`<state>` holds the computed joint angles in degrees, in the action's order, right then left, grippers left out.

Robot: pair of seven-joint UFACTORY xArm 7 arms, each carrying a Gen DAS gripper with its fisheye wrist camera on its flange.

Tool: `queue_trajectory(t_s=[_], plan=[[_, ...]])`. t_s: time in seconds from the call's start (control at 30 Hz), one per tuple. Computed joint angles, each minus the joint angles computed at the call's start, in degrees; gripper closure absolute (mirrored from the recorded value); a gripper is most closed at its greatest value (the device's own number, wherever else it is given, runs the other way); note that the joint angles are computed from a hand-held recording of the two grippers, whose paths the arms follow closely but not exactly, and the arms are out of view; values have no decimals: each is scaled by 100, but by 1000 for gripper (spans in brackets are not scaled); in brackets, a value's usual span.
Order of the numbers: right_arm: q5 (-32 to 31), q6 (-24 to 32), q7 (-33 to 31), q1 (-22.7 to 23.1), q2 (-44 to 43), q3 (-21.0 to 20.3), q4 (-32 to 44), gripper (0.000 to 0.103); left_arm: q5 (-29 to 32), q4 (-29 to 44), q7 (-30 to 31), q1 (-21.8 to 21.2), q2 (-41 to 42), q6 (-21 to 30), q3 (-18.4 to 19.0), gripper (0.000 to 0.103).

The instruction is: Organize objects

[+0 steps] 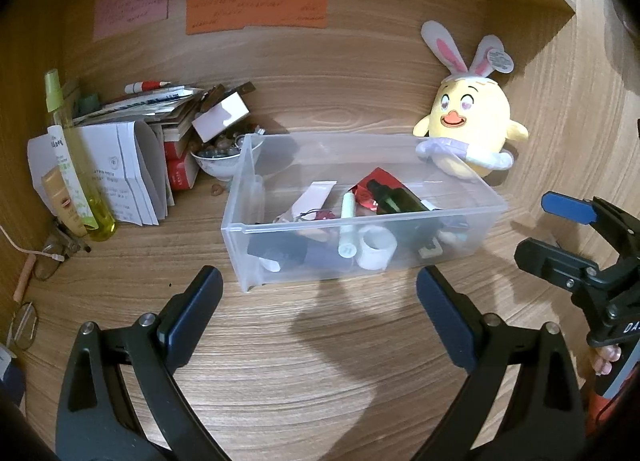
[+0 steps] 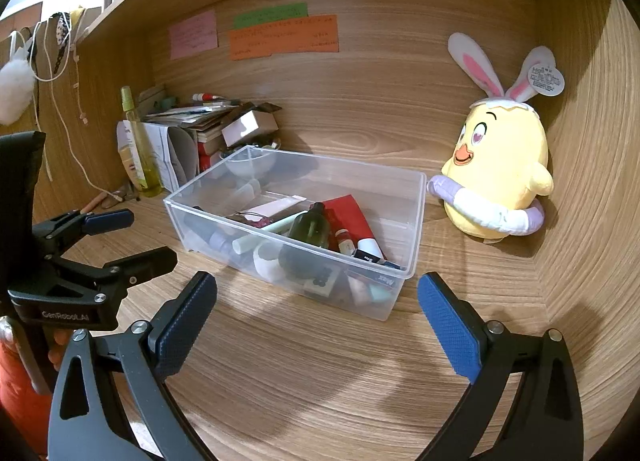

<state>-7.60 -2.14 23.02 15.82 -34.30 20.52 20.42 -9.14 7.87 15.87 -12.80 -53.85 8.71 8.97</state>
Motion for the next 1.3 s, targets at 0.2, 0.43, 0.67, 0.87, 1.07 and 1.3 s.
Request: queue_trajectory(t_s=[0.2, 0.43, 0.67, 0.87, 1.07, 1.3], plan=[[-10, -10, 14, -7, -10, 16, -1, 3, 36, -21, -25, 13, -47, -5, -58, 4], [-22, -1, 16, -1, -30, 25, 4, 3, 56, -52, -55, -4, -127, -49, -54, 4], [-29, -6, 13, 6, -28, 16, 6, 3, 87, -42, 22, -80, -152, 36, 42, 4], [-36, 9, 29, -14, -47, 46, 8, 3, 9, -62, 56, -74, -208, 133, 38, 4], [-40, 13, 53, -23, -49, 59, 4, 3, -22, -70, 73, -55, -262, 205, 31, 4], [-43, 54, 23, 22, -24, -8, 21, 3, -186, -70, 87, -157, -352, 292, 204, 4]])
